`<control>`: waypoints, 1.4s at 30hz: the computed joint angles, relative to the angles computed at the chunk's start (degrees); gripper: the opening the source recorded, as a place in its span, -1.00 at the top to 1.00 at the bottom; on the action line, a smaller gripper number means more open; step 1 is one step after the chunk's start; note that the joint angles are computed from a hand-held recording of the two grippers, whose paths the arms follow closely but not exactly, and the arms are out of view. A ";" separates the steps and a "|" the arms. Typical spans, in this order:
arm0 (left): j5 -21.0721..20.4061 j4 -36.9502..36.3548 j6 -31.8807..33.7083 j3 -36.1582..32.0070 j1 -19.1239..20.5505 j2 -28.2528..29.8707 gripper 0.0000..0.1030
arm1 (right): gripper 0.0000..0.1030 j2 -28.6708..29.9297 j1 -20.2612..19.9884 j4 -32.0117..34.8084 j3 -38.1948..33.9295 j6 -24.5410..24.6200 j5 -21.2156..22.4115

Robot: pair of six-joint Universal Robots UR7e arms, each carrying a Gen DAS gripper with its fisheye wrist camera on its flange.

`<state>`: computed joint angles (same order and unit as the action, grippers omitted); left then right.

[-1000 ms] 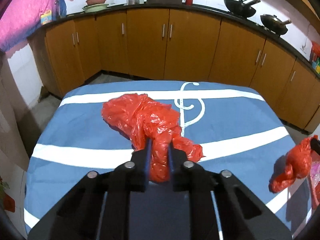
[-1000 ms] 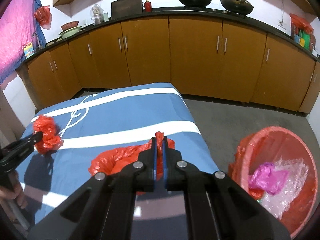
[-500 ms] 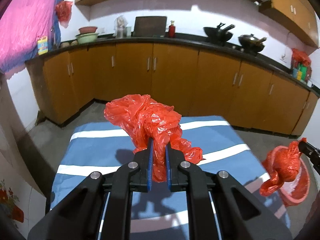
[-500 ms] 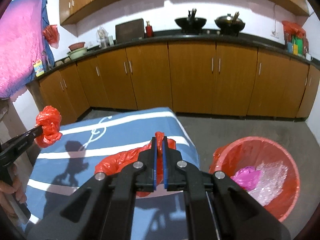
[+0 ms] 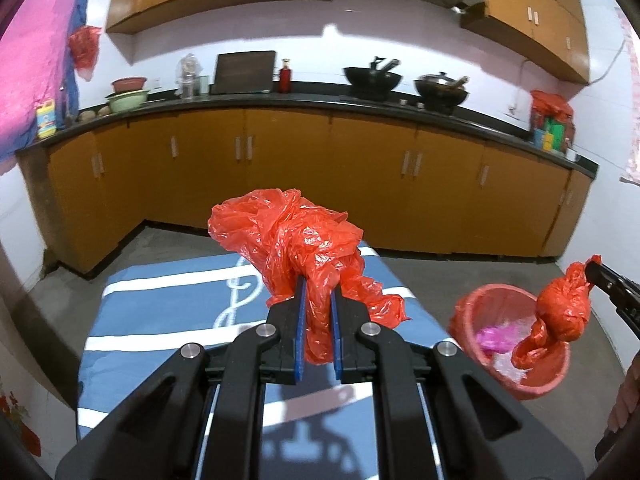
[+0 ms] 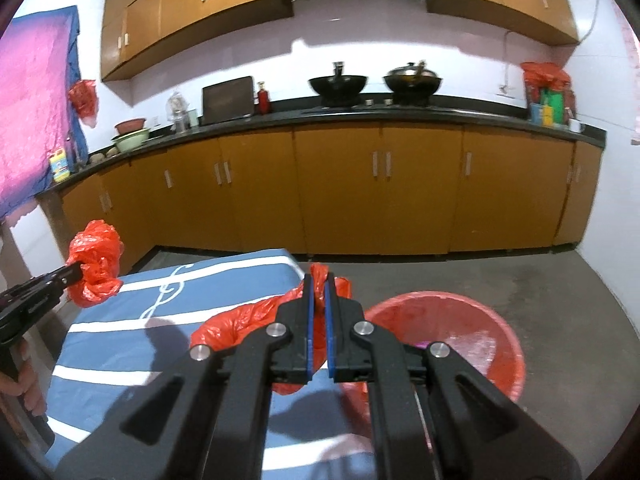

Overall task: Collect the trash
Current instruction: 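Carry both red bags over the wastebasket and open both grippers to drop them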

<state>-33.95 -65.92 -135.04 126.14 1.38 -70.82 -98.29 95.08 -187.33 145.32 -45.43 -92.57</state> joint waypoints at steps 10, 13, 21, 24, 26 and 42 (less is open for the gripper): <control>5.07 -15.54 13.16 -1.77 3.01 6.07 0.80 | 0.88 -5.41 -8.29 3.58 -1.78 -2.37 1.50; 6.24 -21.00 17.99 -2.23 4.15 8.04 0.80 | 0.88 -5.86 -10.86 4.23 -2.66 -2.52 1.65; 8.01 -37.65 32.79 -3.00 6.80 13.16 0.80 | 0.88 -5.04 -15.16 4.00 -4.66 -2.57 2.15; 7.98 -42.79 37.41 -3.27 7.53 15.00 0.80 | 0.88 -4.94 -16.48 3.84 -5.15 -2.65 2.63; 7.98 -46.39 40.40 -3.45 8.12 16.12 0.80 | 0.88 -4.85 -17.54 3.83 -5.64 -2.72 3.03; 6.67 -76.26 64.68 -5.86 13.50 26.59 0.80 | 0.88 0.71 -19.83 -0.50 -9.21 -2.05 2.45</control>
